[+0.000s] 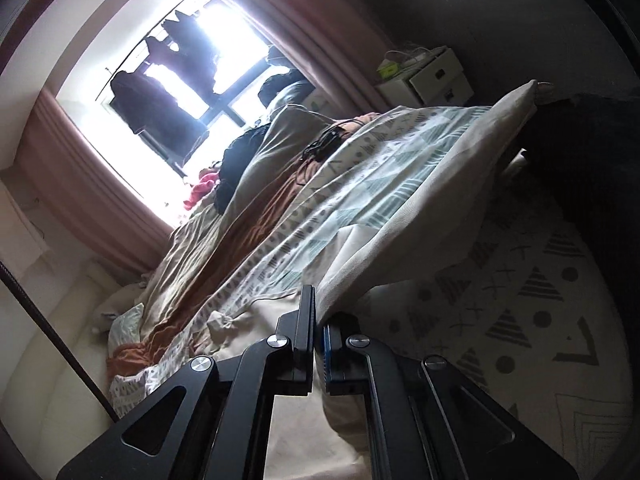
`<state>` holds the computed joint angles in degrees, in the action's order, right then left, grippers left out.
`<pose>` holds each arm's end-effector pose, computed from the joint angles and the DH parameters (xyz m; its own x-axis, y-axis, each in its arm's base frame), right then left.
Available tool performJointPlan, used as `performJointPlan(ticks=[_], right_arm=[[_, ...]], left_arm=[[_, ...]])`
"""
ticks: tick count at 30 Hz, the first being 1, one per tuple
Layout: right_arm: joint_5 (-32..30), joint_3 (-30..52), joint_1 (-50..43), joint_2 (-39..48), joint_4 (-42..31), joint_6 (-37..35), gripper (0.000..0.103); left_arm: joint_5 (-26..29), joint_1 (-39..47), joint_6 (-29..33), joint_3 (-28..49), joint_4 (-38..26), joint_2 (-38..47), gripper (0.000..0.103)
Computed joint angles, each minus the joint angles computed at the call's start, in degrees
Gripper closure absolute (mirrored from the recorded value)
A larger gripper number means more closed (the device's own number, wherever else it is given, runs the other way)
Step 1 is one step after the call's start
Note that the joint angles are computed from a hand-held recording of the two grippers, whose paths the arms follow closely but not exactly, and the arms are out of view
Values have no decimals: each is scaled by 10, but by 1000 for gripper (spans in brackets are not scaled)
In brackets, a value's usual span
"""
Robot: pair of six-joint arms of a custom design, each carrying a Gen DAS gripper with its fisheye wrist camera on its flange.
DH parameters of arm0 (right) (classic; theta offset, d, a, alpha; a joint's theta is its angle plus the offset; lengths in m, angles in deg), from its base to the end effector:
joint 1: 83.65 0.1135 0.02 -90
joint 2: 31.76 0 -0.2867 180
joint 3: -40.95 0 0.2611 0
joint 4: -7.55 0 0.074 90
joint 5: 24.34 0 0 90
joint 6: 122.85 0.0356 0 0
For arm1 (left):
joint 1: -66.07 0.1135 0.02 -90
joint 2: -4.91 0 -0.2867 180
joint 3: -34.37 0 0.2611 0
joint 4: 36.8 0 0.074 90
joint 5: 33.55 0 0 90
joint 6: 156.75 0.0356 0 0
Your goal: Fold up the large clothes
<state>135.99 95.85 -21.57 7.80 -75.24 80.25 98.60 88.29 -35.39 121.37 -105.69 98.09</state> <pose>0.0688 0.0583 0.2858 0.0516 0.7586 -0.6495 0.4481 0.5636 0.6939 0.3065 0.0994 0.2746 -0.8264 0.0792 -0.5574 0.3628 0.8321 -0.4196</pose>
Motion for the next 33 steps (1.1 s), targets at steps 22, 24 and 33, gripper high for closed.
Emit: performJointPlan(ticks=[22,24,33], right_arm=[[-578,-49,-353,155,541,-439,19],[-574,-55,-361,120,542,-440,17],[-285,-71,-186,-85,258,-206,17]], left_arm=[[3,6,10,7,-14,6,0],[7,10,12,11,-19,9,0],[16,25,16,27,-33,20,0]])
